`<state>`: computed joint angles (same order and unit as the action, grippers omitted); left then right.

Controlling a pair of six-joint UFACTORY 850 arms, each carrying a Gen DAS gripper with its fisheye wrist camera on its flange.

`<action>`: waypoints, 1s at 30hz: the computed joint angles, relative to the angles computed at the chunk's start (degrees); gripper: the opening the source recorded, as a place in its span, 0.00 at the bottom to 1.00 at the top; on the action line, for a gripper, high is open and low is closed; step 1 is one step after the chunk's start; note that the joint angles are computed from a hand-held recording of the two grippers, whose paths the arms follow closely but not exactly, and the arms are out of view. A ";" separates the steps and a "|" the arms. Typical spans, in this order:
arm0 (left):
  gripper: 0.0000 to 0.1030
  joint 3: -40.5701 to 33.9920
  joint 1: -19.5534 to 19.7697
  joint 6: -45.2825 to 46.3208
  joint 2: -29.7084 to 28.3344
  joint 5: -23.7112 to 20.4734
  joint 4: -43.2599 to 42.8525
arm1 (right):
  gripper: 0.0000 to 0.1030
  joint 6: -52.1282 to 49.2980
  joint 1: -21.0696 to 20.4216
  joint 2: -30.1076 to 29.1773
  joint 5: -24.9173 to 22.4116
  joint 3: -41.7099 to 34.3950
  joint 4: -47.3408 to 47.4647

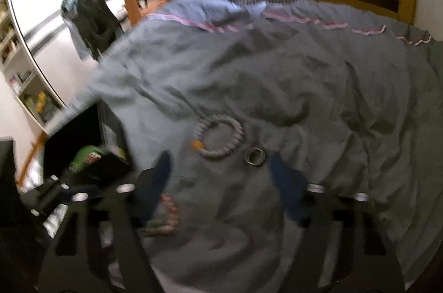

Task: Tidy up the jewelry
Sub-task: 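Grasp the dark ring with the right tool while the left tool grasps the pink-and-brown beaded bracelet, then carry the dark ring with the right tool into the box while the left tool drops the beaded bracelet there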

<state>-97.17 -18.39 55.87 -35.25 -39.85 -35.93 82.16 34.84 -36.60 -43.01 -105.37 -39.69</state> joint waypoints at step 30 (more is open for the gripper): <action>0.07 -1.20 0.97 0.53 1.32 -5.87 0.19 | 0.20 10.39 2.19 5.17 4.04 7.02 -9.72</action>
<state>-98.37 -17.43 56.40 -33.93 -45.73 -35.74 92.55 37.03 -31.44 -38.97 -98.35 -49.41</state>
